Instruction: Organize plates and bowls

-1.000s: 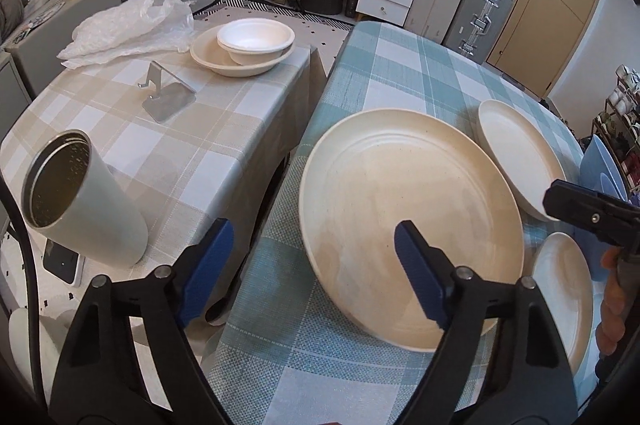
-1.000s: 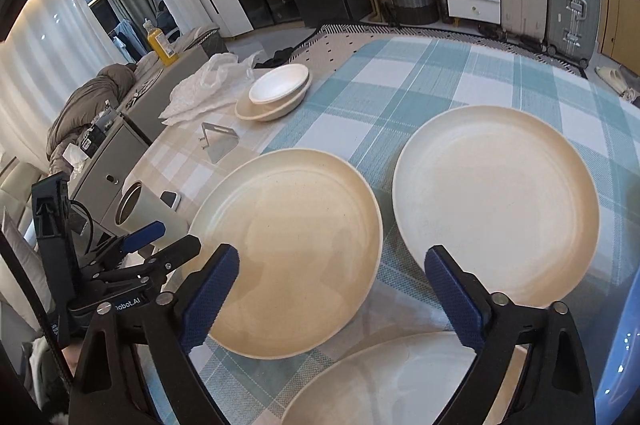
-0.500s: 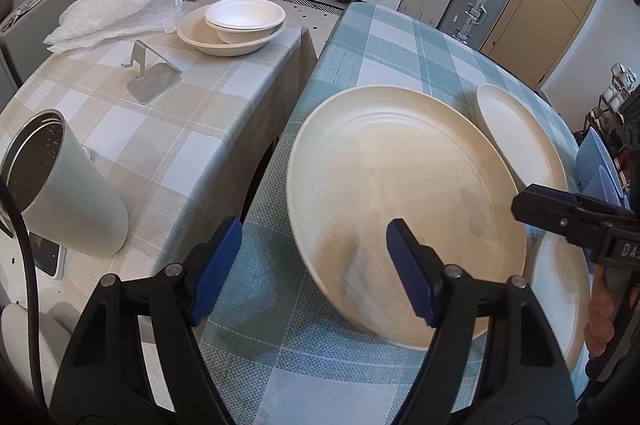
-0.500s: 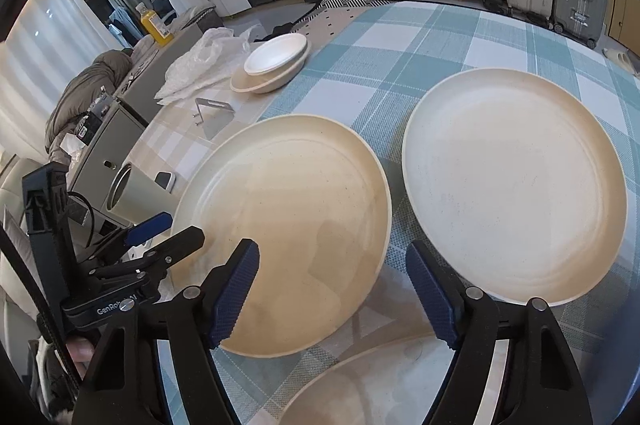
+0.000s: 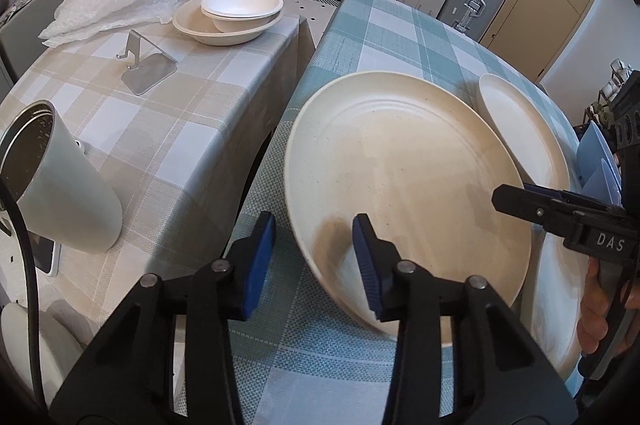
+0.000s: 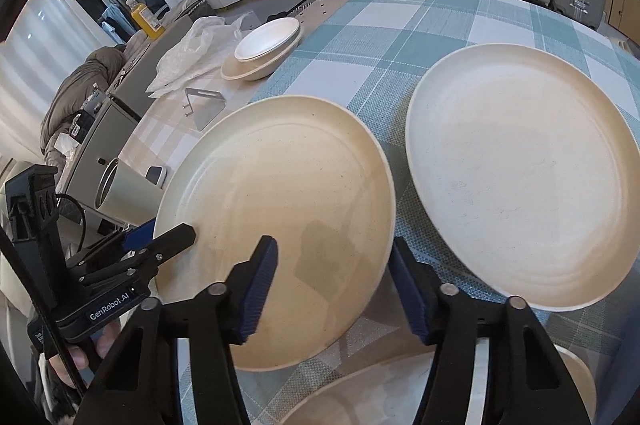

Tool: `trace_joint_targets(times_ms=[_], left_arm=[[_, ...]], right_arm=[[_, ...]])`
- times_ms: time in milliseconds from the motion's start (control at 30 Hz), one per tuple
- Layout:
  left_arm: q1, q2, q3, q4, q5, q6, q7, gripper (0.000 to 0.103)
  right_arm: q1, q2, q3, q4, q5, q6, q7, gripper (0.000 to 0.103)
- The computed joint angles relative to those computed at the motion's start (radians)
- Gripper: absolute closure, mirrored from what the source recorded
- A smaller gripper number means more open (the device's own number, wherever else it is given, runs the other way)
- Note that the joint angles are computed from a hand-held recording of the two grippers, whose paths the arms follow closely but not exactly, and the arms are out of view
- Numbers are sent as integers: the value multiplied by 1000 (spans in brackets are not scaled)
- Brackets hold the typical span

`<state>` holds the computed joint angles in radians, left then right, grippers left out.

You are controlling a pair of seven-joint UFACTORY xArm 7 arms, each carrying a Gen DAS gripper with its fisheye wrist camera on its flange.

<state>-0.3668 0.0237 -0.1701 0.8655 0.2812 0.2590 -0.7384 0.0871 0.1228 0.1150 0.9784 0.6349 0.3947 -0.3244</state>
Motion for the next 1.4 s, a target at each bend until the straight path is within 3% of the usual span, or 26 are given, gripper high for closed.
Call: trace_joint_targets(times_ms=[67,233,433,600,1033,1400], left_arm=[[0,0,-1,-2,-12,-3,12,75],[-2,1,-1,-5,-12,-8,18,82],[-4,1,0,-5,22,-5,-13,85],[-4,-4,2,-4,78,-3,-50,86],[22,-70,-20,-32,162,-3,-122,86],[50,-173,-78,-58,174,15,-133,86]], right_arm=[[-1,-1,-1,-2,2,-2,3,53],[10,-8,-14,-18,-76,-28,66,69],[17,-17,-19,-40,-153,-69,128,78],[24,-25,-24,-53,-233,-94,195,80],[26,-62,-16,-77,-219,-116,180,80],[53,-178,-45,-144,-275,-125,246,80]])
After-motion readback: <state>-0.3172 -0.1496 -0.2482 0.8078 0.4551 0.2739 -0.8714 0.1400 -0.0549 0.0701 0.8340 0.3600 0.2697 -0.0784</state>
